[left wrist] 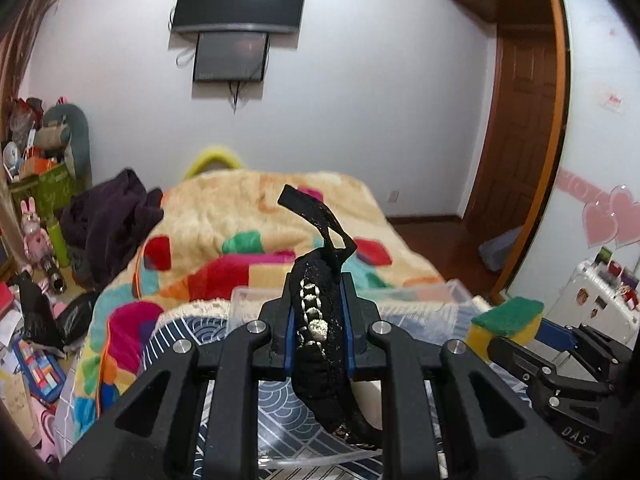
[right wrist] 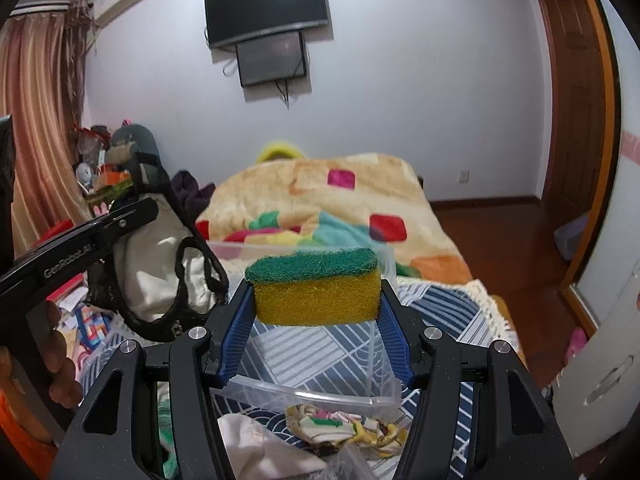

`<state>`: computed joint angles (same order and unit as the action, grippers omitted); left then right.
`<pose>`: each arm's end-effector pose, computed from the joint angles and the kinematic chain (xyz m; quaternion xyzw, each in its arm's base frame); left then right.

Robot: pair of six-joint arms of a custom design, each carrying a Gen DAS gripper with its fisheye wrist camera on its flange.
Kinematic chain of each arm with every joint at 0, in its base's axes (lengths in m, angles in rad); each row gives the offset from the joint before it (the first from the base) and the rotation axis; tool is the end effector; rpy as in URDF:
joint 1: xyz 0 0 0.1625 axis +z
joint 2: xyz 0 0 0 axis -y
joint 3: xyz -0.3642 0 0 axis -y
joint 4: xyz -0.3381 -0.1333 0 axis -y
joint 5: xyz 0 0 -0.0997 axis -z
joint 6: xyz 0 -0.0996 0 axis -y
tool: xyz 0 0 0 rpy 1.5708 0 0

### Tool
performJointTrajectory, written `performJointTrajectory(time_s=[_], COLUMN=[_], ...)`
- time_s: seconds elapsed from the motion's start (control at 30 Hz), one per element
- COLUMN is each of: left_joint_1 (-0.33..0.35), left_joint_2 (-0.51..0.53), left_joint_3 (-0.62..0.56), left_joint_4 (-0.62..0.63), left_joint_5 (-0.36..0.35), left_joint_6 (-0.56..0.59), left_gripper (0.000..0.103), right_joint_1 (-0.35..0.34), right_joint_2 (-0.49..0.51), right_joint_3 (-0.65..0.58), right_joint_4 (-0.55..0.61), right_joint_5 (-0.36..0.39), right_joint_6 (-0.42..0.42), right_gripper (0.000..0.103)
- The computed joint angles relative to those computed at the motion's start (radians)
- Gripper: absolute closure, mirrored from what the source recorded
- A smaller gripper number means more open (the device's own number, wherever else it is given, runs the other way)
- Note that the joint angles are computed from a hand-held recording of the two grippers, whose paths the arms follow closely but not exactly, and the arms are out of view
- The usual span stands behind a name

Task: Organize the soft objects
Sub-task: 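Drop the black bag into the clear box with the left tool while the right tool drops the sponge in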

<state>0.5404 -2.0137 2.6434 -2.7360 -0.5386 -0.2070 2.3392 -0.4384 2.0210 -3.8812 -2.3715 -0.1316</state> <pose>-0.0838 -0.3054 0.2994 0.2160 0.8209 -0.4635 0.2542 0.3546 -0.2780 -0.0064 0.2494 -0.8353 0.4253 0.2433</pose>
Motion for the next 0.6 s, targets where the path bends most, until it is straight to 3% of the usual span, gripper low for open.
performJointTrajectory(time_s=[0.23, 0.47, 0.6], left_joint_1=[0.099, 0.102, 0.092], left_joint_2=[0.081, 0.062, 0.015], left_joint_3=[-0.028, -0.030, -0.029], left_joint_4=[0.072, 0.176, 0.255], left_joint_5=[-0.078, -0.118, -0.148], left_joint_6=[-0.014, -0.045, -0.071], left_gripper=[0.085, 0.082, 0.073], right_joint_1=[-0.035, -0.040, -0.036], right_joint_2=[-0.025, -0.050, -0.055], right_joint_3=[0.019, 0.030, 0.042], right_joint_4=[0.145, 0.223, 0.225], right_joint_5=[0.018, 0.040, 0.041], right_joint_6=[0.083, 0.106, 0.108], right_gripper=[0.047, 0.045, 0.040])
